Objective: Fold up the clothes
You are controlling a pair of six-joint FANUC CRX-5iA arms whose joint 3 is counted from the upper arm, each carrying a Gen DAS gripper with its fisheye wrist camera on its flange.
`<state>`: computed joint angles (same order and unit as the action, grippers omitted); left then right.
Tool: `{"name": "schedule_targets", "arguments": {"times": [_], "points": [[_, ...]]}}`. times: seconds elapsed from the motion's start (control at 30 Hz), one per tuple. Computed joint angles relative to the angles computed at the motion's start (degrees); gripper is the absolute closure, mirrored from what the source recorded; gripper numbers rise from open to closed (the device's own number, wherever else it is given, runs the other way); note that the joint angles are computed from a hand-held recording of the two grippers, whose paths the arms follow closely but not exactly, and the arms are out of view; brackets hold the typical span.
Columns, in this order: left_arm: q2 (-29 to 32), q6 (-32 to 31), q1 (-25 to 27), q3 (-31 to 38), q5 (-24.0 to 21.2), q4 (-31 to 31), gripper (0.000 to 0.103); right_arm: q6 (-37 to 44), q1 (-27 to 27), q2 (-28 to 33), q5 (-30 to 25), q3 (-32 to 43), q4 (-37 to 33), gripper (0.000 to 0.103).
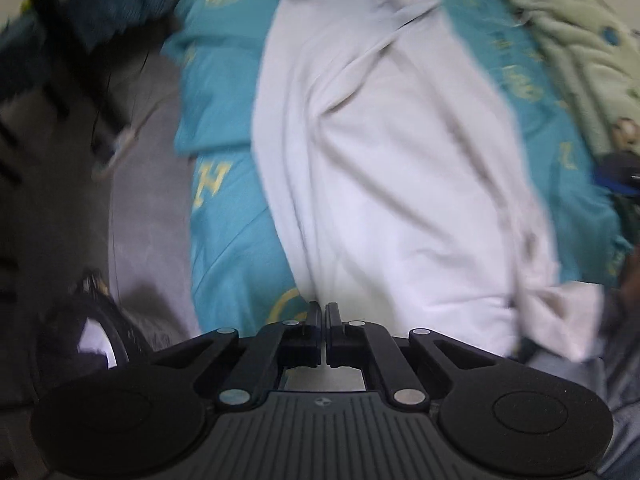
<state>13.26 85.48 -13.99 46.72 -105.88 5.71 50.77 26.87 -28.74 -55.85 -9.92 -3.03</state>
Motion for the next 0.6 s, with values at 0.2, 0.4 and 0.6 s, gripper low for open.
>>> {"name": "schedule_targets", "arguments": {"times": [0.2,0.4,0.6], "points": [[5.91,-1.03,-11.45,17.35,-4.29,-3.3,0.102,-0.36,0.64,0.09,-1.06,-0.29,1.87,0.025],[2.18,0.21,-15.83,2.07,3.51,-3.59,0.101,4.49,-1.86,2.22,-4.46,1.78,-3.05,0.025],[-3.42,5.99,-8.73,-12.44,10.64,5.07,0.08,7.63,-7.04,4.06,-8.87,4.2,-11.92,0.025]]}}
